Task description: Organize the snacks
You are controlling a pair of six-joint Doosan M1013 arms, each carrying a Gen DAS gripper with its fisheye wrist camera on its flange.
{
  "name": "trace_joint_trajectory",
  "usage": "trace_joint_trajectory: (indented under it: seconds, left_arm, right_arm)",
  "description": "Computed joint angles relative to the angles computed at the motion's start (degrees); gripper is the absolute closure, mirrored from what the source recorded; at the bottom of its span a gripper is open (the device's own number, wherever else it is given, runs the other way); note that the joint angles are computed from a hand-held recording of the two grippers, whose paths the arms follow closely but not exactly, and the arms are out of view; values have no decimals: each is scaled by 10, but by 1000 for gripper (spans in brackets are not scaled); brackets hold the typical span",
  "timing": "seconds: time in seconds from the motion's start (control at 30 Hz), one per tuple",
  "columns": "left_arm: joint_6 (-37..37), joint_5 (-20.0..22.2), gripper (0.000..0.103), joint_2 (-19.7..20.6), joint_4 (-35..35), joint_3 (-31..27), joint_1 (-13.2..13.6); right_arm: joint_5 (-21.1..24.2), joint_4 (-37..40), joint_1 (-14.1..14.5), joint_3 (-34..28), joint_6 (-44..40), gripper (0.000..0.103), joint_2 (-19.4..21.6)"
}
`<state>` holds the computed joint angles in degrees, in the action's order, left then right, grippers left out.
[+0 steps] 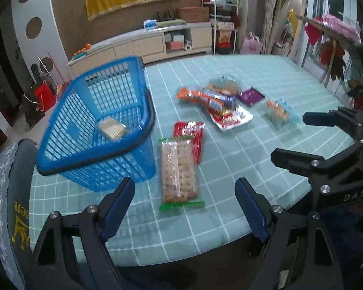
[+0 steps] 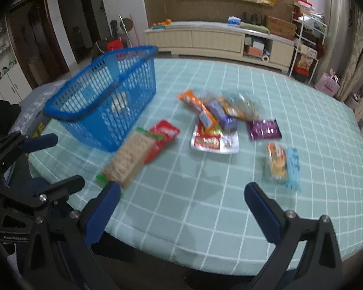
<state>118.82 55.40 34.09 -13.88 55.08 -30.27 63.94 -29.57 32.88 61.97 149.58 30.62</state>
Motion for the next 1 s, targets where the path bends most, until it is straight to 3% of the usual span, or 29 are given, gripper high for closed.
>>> trace_joint_trajectory:
  seconds: [0.5,0.87,1.0]
  left_arm:
    - [-27,22,20,38,43,-13,-11]
    - [-53,56,20,78,49,-63,-12]
    - [-82,88,20,99,32,-94,-6]
  right_arm:
    - [3,40,-13,29,0,0,5]
    - [-13,73,-27,34,-19,0,11]
    - [-18,74,-31,39,-18,0,9]
